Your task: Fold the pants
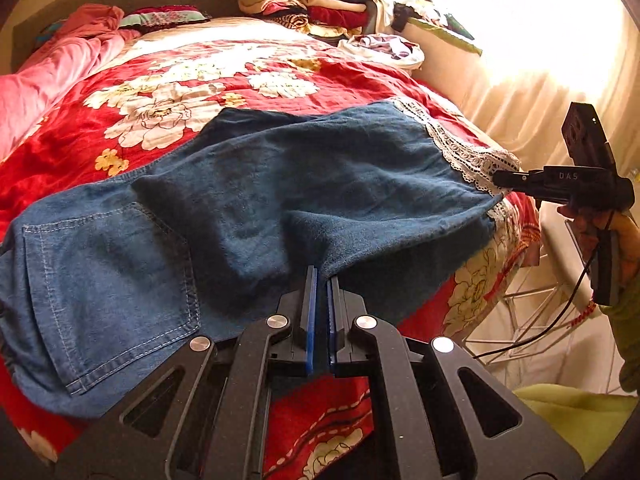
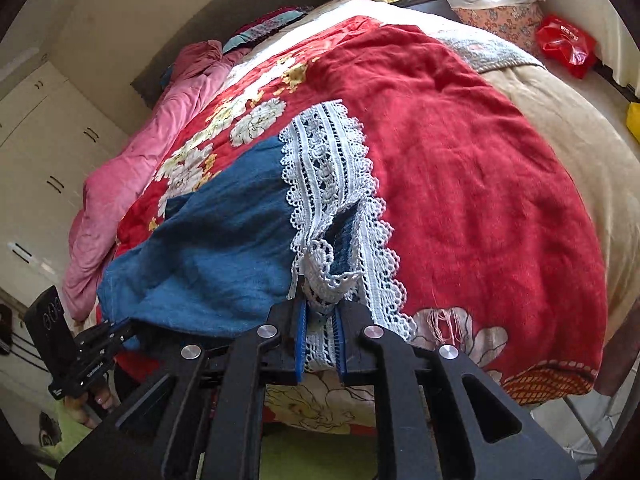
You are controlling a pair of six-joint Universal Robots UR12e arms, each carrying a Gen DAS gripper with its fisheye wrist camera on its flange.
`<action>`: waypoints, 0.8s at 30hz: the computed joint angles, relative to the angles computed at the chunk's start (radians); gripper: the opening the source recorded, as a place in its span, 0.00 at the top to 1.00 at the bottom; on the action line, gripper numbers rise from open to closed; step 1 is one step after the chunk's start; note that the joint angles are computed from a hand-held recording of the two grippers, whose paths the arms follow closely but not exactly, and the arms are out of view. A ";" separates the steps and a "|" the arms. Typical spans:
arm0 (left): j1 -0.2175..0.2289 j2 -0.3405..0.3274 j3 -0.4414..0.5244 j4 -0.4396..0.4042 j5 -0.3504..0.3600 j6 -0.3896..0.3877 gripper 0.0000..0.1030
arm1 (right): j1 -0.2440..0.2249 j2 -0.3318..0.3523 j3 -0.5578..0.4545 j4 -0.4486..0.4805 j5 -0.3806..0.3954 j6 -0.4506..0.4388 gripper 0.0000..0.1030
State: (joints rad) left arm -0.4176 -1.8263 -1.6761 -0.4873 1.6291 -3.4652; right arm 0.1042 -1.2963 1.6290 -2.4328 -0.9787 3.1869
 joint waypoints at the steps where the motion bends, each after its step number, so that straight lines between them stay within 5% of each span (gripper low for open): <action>1: 0.000 -0.003 0.003 -0.006 -0.002 0.000 1.00 | -0.003 0.001 0.002 0.005 0.017 -0.002 0.88; 5: -0.003 -0.019 0.016 -0.018 0.007 0.003 0.99 | -0.014 0.000 0.012 -0.012 0.063 0.032 0.62; 8: 0.001 -0.033 0.024 -0.031 -0.011 -0.014 0.99 | -0.016 0.005 0.007 -0.022 0.065 0.038 0.62; 10: 0.004 -0.035 0.022 -0.030 -0.020 -0.022 1.00 | -0.018 0.009 0.004 -0.023 0.067 0.041 0.68; 11: 0.007 -0.032 0.018 -0.025 -0.026 -0.025 1.00 | -0.020 0.010 0.005 -0.028 0.075 0.043 0.84; 12: 0.010 -0.026 0.012 -0.020 -0.033 -0.027 1.00 | -0.022 0.009 0.004 -0.022 0.083 0.028 0.89; 19: 0.003 0.020 -0.020 0.007 -0.020 0.000 1.00 | -0.029 -0.020 0.016 0.022 0.078 -0.046 0.89; 24: -0.001 0.007 -0.008 -0.064 -0.031 0.005 1.00 | -0.027 -0.005 0.023 0.053 0.058 -0.012 0.89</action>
State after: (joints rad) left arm -0.4185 -1.8196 -1.6837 -0.5512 1.5979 -3.4605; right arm 0.0767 -1.3008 1.6518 -2.3793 -0.9209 3.1751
